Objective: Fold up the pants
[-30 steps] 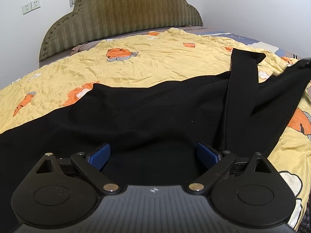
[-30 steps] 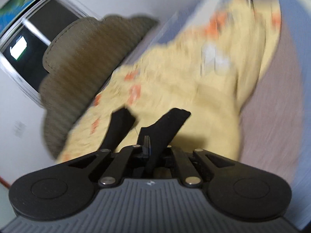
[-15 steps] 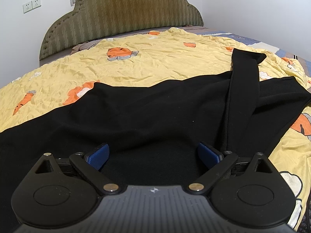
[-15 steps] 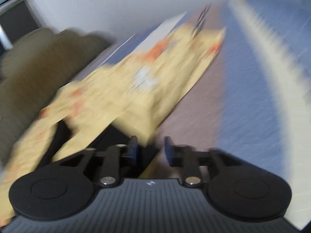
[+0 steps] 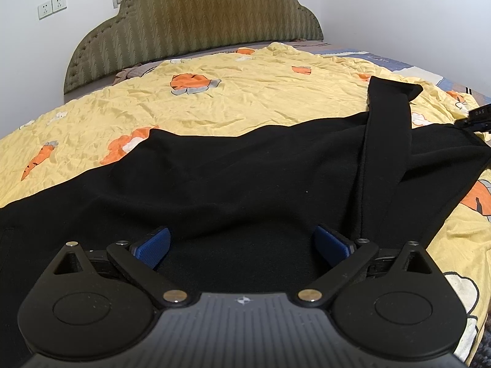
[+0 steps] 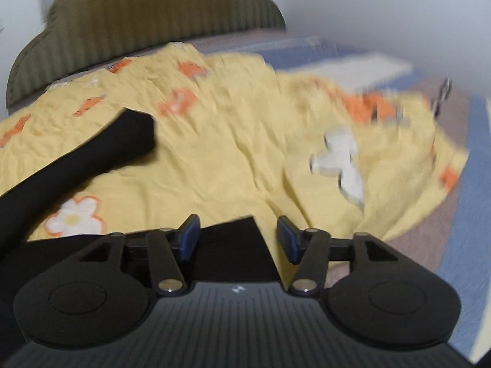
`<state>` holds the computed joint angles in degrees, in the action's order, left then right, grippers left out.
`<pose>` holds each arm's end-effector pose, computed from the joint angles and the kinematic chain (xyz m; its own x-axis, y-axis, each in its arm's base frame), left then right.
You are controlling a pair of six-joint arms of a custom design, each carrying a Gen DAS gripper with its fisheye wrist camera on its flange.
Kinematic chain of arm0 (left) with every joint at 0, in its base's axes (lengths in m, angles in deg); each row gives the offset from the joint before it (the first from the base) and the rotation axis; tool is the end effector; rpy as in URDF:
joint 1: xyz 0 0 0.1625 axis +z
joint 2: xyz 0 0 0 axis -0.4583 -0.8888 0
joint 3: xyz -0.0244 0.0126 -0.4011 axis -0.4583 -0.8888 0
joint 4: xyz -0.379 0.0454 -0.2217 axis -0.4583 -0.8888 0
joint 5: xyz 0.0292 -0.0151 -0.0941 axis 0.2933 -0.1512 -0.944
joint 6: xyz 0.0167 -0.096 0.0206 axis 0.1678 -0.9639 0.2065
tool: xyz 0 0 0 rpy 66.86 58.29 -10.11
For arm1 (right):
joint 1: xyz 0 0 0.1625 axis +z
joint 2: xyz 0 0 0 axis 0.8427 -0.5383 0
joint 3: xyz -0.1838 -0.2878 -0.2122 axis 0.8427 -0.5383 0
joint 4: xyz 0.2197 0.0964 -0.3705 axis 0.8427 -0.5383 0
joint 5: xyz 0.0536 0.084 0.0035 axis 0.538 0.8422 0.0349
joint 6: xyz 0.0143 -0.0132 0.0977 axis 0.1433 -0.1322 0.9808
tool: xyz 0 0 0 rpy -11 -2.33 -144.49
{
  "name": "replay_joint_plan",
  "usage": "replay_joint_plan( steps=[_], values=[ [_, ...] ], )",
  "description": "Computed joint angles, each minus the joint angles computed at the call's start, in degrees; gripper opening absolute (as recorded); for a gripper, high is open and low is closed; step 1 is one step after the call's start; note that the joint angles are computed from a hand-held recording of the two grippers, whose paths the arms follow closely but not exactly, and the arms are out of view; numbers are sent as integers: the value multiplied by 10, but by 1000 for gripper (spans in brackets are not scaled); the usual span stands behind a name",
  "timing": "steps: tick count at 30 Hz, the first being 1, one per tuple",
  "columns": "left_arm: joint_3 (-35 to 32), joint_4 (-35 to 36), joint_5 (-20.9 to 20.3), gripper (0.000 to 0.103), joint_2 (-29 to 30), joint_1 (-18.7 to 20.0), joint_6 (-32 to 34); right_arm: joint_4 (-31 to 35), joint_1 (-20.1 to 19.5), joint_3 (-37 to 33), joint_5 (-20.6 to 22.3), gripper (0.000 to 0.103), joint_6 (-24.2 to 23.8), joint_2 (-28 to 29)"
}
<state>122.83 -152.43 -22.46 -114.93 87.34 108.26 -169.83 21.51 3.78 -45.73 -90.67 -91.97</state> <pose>-0.2459 -0.7904 0.0740 -0.5369 0.5468 -0.6424 0.8274 0.4900 -0.2744 -0.0530 -0.6703 0.3769 -0.6637 0.5511 0.5058 -0.2315 0.4916 -0.8395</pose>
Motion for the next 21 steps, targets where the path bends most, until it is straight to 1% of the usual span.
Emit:
replay_joint_plan(
  steps=[1, 2, 3, 4, 6, 8, 10, 12, 13, 15, 17, 18, 19, 20, 21],
  values=[
    [0, 0, 0, 102, 0, 0, 0, -2, -10, 13, 29, 27, 28, -11],
    [-1, 1, 1, 102, 0, 0, -1, -5, -12, 24, 44, 18, 38, -17],
    [-1, 1, 1, 102, 0, 0, -1, -7, -12, 26, 42, 12, 35, -17],
    [-1, 1, 0, 102, 0, 0, -1, -7, -10, 28, 41, 9, 24, -17],
    [-1, 1, 0, 102, 1, 0, -1, -16, -7, 28, 41, 7, 0, -16],
    [-1, 1, 0, 103, 1, 0, 0, -35, -3, 20, 43, 6, -11, -14],
    [-2, 1, 0, 103, 1, 0, 0, -66, 0, 9, 55, 6, -28, -7],
    [-2, 1, 0, 103, 1, 0, 0, -85, 6, -23, 48, 5, -55, 16],
    [-2, 1, 0, 103, 1, 0, 0, -77, 8, -40, 39, 5, -59, 27],
    [-2, 1, 0, 103, 1, 0, 0, -43, 12, -83, -7, 5, -73, 57],
    [-2, 1, 0, 103, 1, 0, 0, -4, 15, -111, -58, 6, -92, 81],
    [-2, 1, 0, 103, 1, 0, 0, -10, 18, -120, -80, 9, -120, 94],
    [-2, 1, 0, 103, 1, 0, 0, -40, 23, -129, -99, 19, -154, 108],
    [-2, 1, 0, 103, 1, 0, 0, -79, 28, -135, -112, 24, -178, 119],
    [-2, 1, 0, 103, 1, 0, 0, -115, 33, -141, -122, 28, -191, 126]
  ],
)
